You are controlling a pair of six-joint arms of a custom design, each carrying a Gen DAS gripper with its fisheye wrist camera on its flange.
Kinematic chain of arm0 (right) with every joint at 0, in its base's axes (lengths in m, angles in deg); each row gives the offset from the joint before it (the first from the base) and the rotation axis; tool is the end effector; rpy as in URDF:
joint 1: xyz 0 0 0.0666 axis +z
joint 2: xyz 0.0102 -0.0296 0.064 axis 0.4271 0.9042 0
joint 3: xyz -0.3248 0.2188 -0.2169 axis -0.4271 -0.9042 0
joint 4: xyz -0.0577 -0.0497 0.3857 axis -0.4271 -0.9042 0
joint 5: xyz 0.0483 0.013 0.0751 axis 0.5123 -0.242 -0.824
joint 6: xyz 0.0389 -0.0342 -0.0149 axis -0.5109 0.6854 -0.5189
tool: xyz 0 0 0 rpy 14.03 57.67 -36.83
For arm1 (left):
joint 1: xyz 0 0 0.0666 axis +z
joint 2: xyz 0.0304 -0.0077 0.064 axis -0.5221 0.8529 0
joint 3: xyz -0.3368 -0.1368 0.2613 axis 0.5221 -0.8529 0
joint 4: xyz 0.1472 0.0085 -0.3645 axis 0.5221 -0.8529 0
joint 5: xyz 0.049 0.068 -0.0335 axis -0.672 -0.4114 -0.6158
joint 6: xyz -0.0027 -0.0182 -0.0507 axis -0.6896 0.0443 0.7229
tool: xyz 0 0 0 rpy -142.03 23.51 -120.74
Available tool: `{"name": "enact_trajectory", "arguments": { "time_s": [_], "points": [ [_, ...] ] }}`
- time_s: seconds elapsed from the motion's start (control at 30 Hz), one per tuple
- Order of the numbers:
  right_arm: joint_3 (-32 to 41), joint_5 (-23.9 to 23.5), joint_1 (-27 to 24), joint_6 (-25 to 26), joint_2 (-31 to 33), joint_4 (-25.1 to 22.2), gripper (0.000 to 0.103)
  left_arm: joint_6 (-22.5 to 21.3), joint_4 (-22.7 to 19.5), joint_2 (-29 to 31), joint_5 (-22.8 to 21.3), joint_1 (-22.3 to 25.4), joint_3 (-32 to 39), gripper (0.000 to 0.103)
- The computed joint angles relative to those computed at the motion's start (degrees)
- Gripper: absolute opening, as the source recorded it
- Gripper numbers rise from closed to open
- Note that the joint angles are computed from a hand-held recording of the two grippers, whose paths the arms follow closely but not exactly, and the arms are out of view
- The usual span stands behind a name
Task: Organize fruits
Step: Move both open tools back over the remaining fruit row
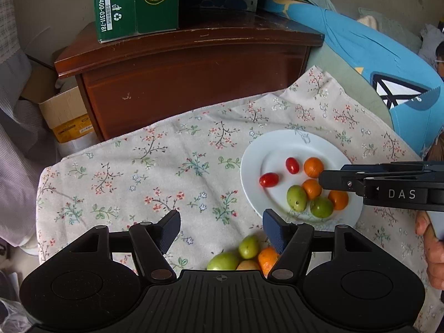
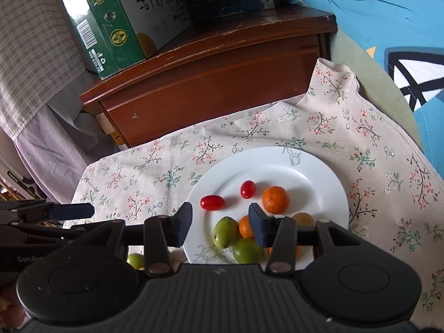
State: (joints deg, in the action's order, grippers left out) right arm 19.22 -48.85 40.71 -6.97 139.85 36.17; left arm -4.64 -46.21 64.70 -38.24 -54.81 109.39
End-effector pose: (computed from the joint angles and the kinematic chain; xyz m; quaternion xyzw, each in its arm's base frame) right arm 0.5685 0.1720 0.2947 -0.1950 0.8991 0.2484 0.3031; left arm 0.4789 -0.1972 0.3115 -0.0386 0.9419 -0.0100 0.3336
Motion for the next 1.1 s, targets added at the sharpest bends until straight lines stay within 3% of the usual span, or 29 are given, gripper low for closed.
{"name": "enact_trajectory", "arguments": {
  "time_s": [0.1, 0.33, 0.53, 0.93, 1.1],
  "points": [
    [-1.35, -0.36, 0.63, 2.88, -1.15, -1.69, 0.047, -0.44, -0.65, -1.65, -1.58, 0.29, -2.09, 0.066],
    [-4.96, -2.55, 2.05, 7.0, -3.24, -2.05, 0.047, -2.03, 1.9, -4.8, 2.92, 2.5, -7.35, 0.066],
    [-4.8, -3.16, 3.53, 11.0, -2.44, -4.23, 0.047, -3.78, 3.74, -5.01, 4.26, 2.82, -9.76, 0.066],
    [-4.28, -3.26, 4.8, 13.83, -0.06, -6.9, 0.047, -13.49, 6.97, -4.04, 5.68, 1.83, -12.74, 0.066],
    [-4.17, -2.38, 5.49, 13.62, 0.71, -6.13, 0.047, -14.55, 8.12, -3.28, 6.88, 2.25, -13.12, 0.064]
  ]
}}
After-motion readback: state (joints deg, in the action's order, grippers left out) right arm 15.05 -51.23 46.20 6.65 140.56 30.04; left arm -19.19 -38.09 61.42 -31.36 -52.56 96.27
